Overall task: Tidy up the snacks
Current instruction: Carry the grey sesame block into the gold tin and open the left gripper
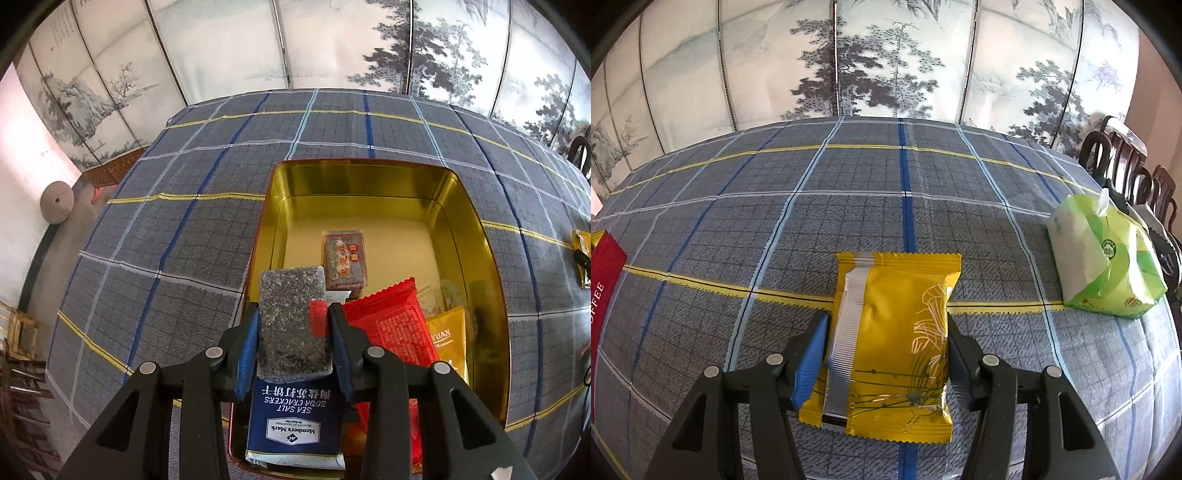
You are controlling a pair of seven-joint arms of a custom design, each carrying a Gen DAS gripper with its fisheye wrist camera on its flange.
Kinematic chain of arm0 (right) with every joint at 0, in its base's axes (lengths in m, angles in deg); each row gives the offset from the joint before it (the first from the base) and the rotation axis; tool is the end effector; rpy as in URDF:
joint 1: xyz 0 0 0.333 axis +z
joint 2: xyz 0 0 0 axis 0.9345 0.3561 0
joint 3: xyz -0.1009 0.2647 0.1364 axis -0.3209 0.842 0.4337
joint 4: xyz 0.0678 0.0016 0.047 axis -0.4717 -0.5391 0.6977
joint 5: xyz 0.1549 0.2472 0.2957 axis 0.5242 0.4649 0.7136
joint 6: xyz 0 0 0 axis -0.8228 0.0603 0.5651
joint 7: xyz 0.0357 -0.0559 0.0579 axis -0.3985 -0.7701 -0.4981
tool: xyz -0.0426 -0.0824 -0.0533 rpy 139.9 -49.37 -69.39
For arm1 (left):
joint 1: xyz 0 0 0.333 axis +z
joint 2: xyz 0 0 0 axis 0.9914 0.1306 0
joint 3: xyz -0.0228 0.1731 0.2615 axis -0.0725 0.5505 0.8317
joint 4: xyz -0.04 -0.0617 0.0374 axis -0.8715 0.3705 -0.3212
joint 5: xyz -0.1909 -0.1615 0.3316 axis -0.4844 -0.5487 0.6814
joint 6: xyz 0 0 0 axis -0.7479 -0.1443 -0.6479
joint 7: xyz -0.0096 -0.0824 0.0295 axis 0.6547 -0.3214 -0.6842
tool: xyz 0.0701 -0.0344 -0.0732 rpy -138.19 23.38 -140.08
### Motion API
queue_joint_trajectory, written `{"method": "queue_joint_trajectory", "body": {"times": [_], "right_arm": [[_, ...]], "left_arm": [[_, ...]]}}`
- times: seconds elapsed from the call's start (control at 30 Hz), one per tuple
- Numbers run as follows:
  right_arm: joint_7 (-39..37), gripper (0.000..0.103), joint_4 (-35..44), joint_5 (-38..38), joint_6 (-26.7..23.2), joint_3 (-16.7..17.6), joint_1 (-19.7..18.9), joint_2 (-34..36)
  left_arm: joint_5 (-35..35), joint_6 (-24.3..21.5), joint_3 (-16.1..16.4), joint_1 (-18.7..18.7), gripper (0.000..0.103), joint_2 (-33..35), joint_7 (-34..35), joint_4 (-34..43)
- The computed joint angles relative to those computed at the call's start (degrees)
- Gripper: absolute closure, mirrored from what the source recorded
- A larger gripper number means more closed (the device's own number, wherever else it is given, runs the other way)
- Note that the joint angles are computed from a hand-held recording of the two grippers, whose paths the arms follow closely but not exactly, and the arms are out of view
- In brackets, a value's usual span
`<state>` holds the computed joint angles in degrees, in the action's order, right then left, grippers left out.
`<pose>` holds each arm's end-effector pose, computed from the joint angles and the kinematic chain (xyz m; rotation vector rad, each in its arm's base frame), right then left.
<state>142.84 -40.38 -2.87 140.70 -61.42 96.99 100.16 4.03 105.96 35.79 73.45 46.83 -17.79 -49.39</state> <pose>0.6706 0.2644 0.2569 -1.7931 1.9225 -0.7154 0.6028 -0.1193 0.3206 -1.9317 1.8001 -0.3505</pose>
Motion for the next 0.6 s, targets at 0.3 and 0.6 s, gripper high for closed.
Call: {"method": "queue_joint_trajectory", "body": {"times": [0.3, 0.6], "right_arm": [[2.4, 0.044, -1.2, -1.0, -2.1, -0.1, 1.2, -1.3], [6.3, 0.044, -4.2, -4.2, -3.0, 0.3, 2.1, -3.7]], "left_arm": [[1.8, 0.4, 0.0, 0.0, 0.053, -1.2, -1.6, -1.2], [8.4, 1.0, -0.5, 0.2, 0.038, -4.1, -7.4, -3.3]]}}
